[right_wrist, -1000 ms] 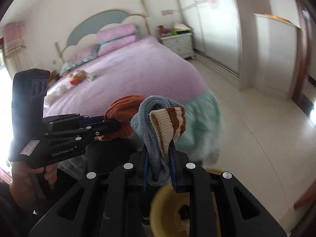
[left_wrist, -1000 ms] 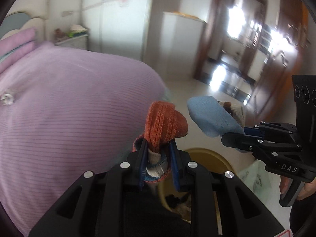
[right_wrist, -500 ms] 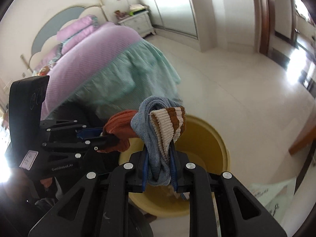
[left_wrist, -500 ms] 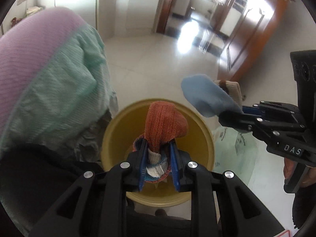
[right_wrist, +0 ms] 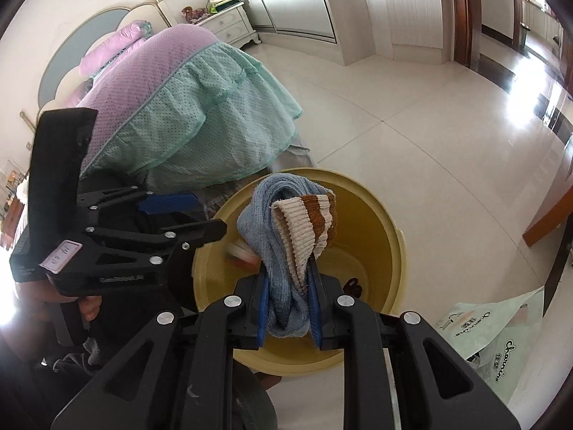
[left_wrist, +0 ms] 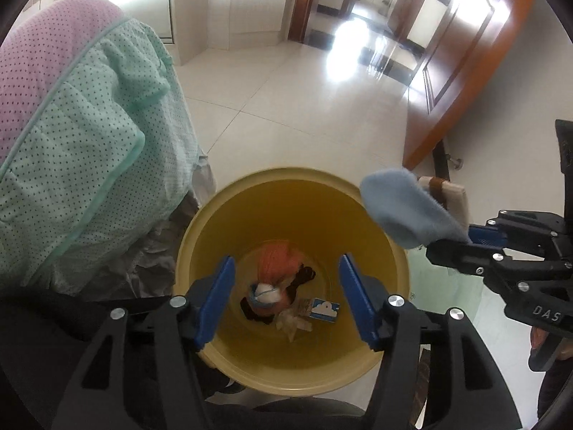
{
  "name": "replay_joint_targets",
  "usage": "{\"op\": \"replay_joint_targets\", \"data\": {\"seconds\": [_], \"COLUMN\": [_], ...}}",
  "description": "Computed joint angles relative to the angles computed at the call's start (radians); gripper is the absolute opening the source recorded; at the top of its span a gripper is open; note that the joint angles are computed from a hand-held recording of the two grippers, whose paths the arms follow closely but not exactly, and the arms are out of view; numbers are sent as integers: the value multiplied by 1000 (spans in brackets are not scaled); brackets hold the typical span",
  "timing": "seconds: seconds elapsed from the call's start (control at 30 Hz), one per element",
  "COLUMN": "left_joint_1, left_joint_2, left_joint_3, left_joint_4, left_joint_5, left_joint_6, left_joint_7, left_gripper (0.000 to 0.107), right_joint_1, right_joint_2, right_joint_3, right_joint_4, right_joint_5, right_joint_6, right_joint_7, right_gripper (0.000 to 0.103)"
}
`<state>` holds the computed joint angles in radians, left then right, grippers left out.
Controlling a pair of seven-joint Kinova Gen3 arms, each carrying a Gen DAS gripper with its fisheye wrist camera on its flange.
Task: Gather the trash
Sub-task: 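Open the left tool to drop the hat while the right tool drops the sock, then bring both tools back over the bed toward the remaining items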
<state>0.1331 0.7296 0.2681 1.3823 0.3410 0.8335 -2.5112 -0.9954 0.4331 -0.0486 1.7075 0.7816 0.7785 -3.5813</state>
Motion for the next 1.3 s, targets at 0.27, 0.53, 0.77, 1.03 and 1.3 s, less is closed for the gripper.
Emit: {"op": "replay_joint_targets", "data": {"seconds": [0.27, 0.53, 0.77, 1.03, 1.3], "left_joint_1": [1, -6, -10, -10, -15], "left_joint_2": [20, 14, 20, 22, 25], "left_joint_3": [-10, -14, -18, -15, -12], "left_joint_4": [-29, -26, -33, -41, -40], "left_joint_5": [-5, -8, -6, -11, -8], "left_joint_6": [28, 29, 32, 45, 47], "left_joint_7": [21, 22, 34, 32, 19], "left_gripper": [66, 68, 73, 73, 73], "right_joint_1": [14, 26, 33, 38, 47], "right_joint_2": [13, 24, 42, 39, 42], "right_joint_3": [5, 11, 23, 33, 24], "right_joint_4": [-11, -30, -57, -50, -68], "right_joint_5": [-12, -48, -78, -92, -113], "right_joint_6": [-20, -23, -4, -2, 11], "right_joint_7": [31, 82, 128, 124, 159], "right_gripper": [18, 18, 34, 41, 41]}}
